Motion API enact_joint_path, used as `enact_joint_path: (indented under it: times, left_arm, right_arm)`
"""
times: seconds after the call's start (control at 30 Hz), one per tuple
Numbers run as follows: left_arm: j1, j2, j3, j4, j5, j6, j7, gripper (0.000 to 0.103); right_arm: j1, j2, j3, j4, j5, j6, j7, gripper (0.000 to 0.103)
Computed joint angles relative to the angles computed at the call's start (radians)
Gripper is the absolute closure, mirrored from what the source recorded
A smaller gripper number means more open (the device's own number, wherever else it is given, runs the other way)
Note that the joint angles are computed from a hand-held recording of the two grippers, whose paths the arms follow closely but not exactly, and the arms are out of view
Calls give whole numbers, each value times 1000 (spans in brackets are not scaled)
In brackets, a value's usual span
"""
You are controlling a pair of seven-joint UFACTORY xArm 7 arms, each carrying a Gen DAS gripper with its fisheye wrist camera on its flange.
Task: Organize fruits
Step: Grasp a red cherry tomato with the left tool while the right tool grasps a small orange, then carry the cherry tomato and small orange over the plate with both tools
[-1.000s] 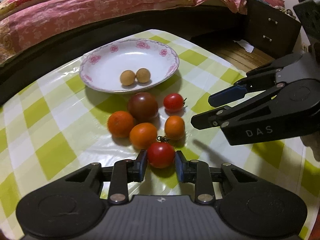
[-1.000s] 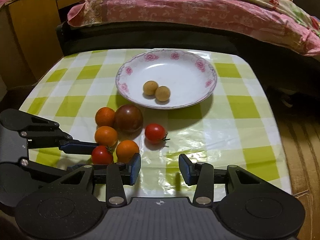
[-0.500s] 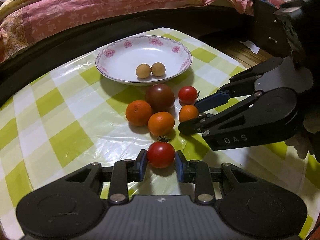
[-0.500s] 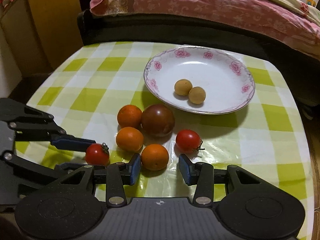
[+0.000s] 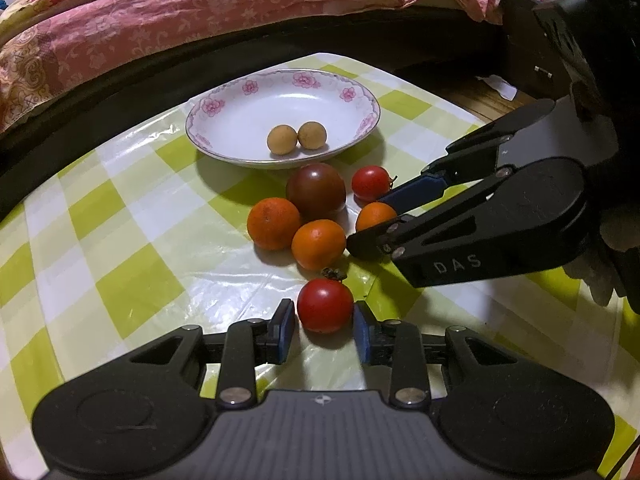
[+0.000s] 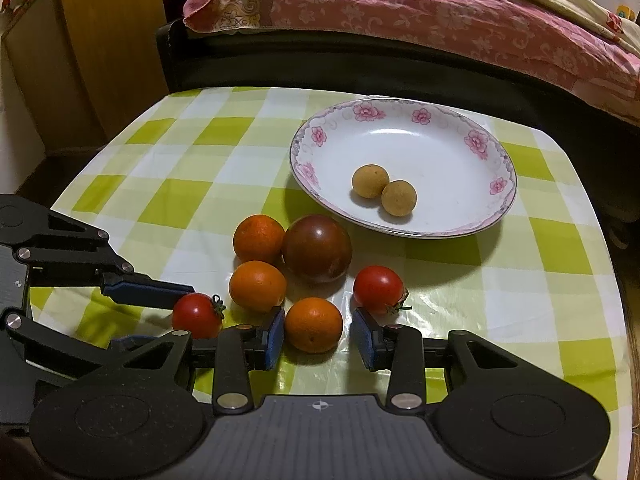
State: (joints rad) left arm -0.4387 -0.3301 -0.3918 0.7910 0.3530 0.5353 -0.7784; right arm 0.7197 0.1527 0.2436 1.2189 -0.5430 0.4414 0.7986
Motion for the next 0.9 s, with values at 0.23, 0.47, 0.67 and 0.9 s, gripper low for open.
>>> enact_joint_path:
  times: [0.23, 0.47, 0.67, 0.9]
  left_arm:
    - [1, 1, 3, 1, 1, -5, -2, 66]
    - [12, -17, 7, -3, -5, -11, -18, 66]
    - [48, -9, -5, 23, 35, -26, -44, 66]
    - [93, 56, -13, 99, 138, -40, -89, 66]
  right_arm:
    - [3, -7, 5, 2, 3, 19, -3, 78]
    - [-7, -29, 12, -11, 23, 28, -4, 78]
    - [-22, -52, 14, -21, 10, -7, 32, 78]
    - [-36, -49, 10, -9, -24, -18, 63, 78]
